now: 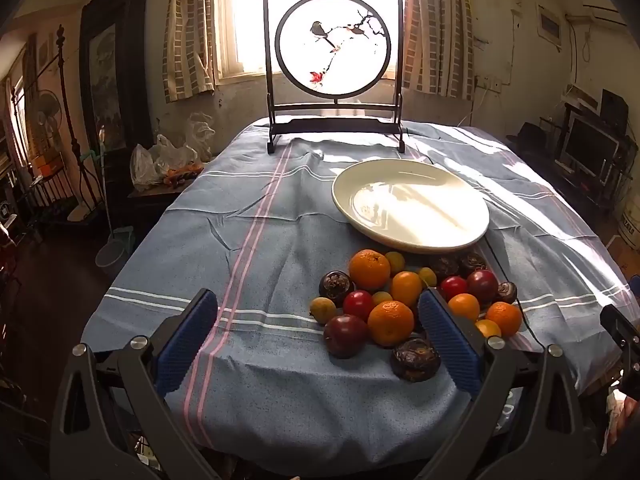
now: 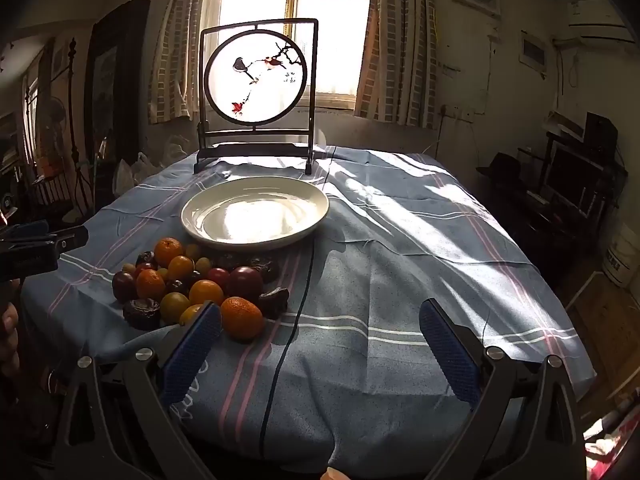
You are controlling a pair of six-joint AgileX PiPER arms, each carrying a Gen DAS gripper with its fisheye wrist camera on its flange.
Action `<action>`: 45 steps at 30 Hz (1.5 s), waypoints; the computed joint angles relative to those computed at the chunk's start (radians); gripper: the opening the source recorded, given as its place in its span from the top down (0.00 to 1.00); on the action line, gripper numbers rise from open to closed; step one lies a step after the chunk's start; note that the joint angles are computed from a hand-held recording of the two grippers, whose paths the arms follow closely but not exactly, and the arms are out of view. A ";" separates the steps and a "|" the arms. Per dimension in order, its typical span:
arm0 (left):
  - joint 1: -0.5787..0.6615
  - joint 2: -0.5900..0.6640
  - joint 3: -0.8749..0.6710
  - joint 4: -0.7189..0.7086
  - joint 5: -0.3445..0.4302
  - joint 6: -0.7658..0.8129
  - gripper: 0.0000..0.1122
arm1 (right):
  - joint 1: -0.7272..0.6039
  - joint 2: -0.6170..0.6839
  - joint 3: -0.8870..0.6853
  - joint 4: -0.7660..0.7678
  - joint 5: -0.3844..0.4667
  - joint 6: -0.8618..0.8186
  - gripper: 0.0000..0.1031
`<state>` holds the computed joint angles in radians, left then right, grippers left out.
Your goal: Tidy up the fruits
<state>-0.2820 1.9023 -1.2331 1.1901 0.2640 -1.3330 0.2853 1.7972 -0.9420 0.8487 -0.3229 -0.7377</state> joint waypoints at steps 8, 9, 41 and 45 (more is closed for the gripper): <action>0.010 -0.010 -0.007 -0.053 -0.005 0.051 0.12 | -0.002 -0.004 -0.013 0.067 0.025 -0.066 0.04; 0.013 -0.007 -0.012 -0.063 -0.007 0.067 0.12 | -0.001 -0.006 -0.014 0.075 0.028 -0.075 0.04; -0.010 -0.025 0.017 0.053 0.013 -0.049 0.12 | -0.007 -0.004 0.006 -0.014 0.011 0.019 0.04; -0.010 -0.026 0.016 0.047 0.013 -0.042 0.12 | -0.004 -0.002 0.004 -0.007 0.010 0.016 0.04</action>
<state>-0.2917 1.8767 -1.2167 1.2367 0.2769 -1.3748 0.2813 1.7950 -0.9375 0.8415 -0.3133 -0.7215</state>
